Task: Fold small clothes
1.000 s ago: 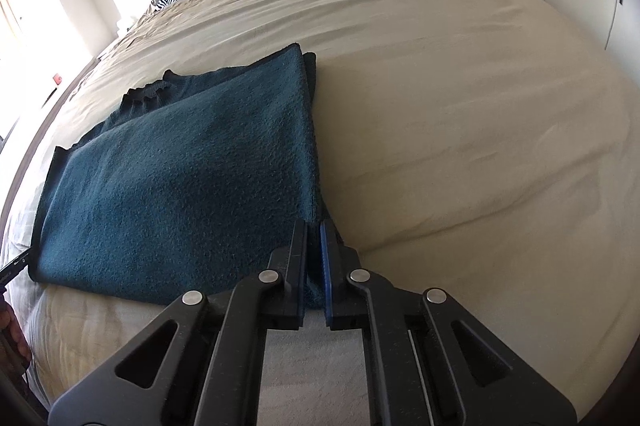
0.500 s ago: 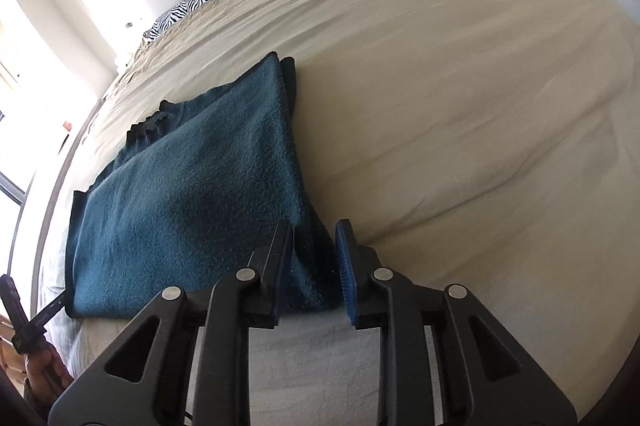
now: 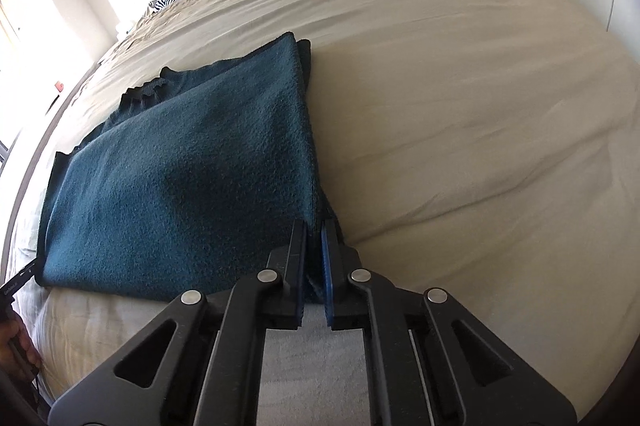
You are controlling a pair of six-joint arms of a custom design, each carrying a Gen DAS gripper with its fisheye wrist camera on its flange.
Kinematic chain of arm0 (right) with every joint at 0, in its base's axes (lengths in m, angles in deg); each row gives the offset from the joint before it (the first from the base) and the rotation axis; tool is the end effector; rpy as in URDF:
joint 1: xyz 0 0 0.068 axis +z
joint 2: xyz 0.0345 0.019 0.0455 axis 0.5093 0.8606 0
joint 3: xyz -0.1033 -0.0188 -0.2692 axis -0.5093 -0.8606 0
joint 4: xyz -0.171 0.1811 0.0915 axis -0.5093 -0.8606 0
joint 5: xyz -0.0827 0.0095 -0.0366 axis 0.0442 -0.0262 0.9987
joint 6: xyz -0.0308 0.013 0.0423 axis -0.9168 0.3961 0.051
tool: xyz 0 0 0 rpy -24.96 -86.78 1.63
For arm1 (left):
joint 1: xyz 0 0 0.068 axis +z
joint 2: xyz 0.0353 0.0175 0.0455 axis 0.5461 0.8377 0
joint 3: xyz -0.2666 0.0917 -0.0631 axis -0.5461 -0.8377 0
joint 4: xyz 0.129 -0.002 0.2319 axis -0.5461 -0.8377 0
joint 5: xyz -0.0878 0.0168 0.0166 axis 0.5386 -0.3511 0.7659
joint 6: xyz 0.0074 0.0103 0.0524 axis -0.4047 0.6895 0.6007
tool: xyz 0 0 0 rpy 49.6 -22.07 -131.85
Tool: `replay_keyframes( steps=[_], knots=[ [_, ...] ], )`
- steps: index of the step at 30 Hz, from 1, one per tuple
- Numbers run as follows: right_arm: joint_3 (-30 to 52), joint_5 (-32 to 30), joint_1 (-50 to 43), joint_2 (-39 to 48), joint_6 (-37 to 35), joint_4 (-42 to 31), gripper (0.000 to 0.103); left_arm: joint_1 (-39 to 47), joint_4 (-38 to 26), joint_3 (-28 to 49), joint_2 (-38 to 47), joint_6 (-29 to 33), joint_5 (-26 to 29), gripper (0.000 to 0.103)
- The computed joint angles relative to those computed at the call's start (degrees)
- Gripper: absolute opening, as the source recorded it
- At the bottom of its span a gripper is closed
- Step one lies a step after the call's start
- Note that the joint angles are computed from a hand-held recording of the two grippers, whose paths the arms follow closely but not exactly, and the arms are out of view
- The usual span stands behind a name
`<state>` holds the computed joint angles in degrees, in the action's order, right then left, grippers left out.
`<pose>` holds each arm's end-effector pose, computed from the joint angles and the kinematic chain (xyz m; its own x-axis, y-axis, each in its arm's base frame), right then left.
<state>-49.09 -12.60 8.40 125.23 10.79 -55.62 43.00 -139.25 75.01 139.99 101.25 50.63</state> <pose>0.1485 -0.0571 0.1789 -0.6503 0.4988 -0.5729 0.4767 0.8552 0.2035 0.4865 0.0670 0.2423 -0.7947 0.2003 -0.5729 0.3995 0.8833 -0.2453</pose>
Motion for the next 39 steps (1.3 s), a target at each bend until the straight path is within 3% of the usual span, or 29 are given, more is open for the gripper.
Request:
replay_keyframes(
  steps=[17,26,28,29,30,31,32,36,39],
  knots=[
    [-0.27,-0.14,-0.13,-0.71,0.49,-1.64,0.005,0.29,-4.16,6.14,3.95,-0.73,1.19,0.009],
    [-1.4,-5.82,-4.38,-0.13,-1.14,-0.06,0.007,0.77,-6.96,9.2,5.44,-0.66,2.53,0.013],
    [-1.53,-6.12,-5.53,-2.26,-1.13,-1.28,0.011,1.13,-8.92,10.74,5.73,-0.88,2.97,0.02],
    [-1.41,-5.71,-6.17,-3.61,-0.79,-2.47,0.022,1.28,-9.06,10.76,5.27,-1.26,2.52,0.026],
    [-1.34,-6.44,-7.99,-5.7,-0.55,-3.85,0.04,1.44,-7.9,9.69,3.98,-1.83,1.38,0.043],
    [-1.32,-7.66,-10.26,-8.1,-0.17,-4.97,0.053,1.7,-6.34,8.24,2.56,-2.33,0.98,0.051],
    [-1.2,-8.34,-12.47,-10.49,0.28,-5.88,0.069,2.02,-4.82,7.26,1.28,-2.87,0.71,0.052],
    [1.65,-12.28,-17.13,-14.46,1.01,-7.47,0.072,1.81,-3.82,11.0,0.68,-5.14,1.31,0.053],
    [4.45,-13.63,-7.37,-9.54,4.97,-2.23,0.071,-1.86,-6.66,19.2,4.45,-4.8,2.08,0.053]
  ],
)
